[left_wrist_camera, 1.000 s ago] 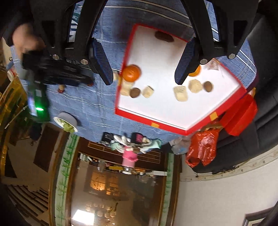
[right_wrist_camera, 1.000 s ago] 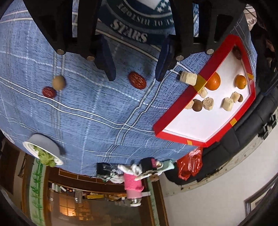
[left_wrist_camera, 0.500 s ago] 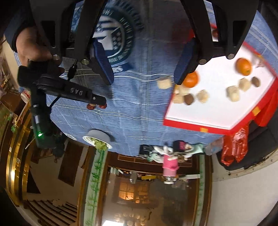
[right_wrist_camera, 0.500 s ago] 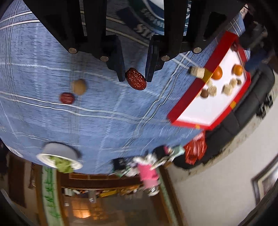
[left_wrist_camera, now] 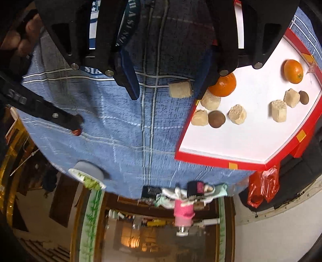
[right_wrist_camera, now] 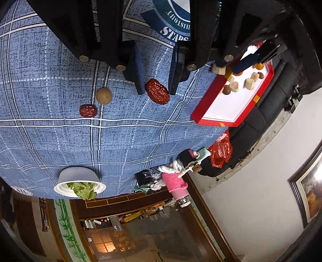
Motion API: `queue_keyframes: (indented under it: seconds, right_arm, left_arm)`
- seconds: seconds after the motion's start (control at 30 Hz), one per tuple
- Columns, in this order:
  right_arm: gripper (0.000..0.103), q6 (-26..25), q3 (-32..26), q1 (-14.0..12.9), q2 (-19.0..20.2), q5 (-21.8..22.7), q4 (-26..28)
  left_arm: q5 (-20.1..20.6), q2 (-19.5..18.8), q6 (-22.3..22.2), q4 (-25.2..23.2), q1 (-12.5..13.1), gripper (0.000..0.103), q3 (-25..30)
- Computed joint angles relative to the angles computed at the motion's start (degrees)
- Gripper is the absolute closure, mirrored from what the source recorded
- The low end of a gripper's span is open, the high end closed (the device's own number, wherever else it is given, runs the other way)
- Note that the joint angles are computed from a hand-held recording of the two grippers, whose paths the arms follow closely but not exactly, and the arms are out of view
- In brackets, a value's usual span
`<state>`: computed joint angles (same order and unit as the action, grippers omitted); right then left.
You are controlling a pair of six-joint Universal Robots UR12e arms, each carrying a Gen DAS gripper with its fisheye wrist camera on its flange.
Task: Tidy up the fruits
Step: 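Grasp a tan cube with the left tool while the right tool holds the date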
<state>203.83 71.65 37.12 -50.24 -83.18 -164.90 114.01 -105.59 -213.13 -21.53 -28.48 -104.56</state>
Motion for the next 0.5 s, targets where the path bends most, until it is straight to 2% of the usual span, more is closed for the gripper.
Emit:
queue_keyframes:
  seconds: [0.03, 0.17, 0.23, 0.33, 0.43, 0.5]
  right_arm:
    - [0.079, 0.0, 0.0, 0.0, 0.0, 0.2, -0.1]
    - [0.079, 0.1, 0.2, 0.0, 0.0, 0.4, -0.5]
    - [0.079, 0.3, 0.1, 0.0, 0.0, 0.8, -0.1]
    - [0.079, 0.1, 0.2, 0.0, 0.0, 0.8, -0.3]
    - [0.078, 0.1, 0.2, -0.1, 0.0, 1.1, -0.2]
    - [0.078, 0.2, 0.2, -0.1, 0.0, 1.1, -0.4]
  left_arm:
    - [-0.4, -0.1, -0.6, -1.4, 0.2, 0.059, 0.3]
    - [0.5, -0.5, -0.7, -2.9, 0.1, 0.060, 1.0]
    - [1.3, -0.5, -0.5, -4.3, -0.1, 0.067, 1.5]
    - [2.5, -1.0, 1.5, -4.7, -0.3, 0.067, 2.2]
    - [2.3, -1.1, -0.2, -5.9, 0.2, 0.067, 2.4]
    - [3.8, -1.6, 0.8, -7.7, -0.1, 0.067, 3.3]
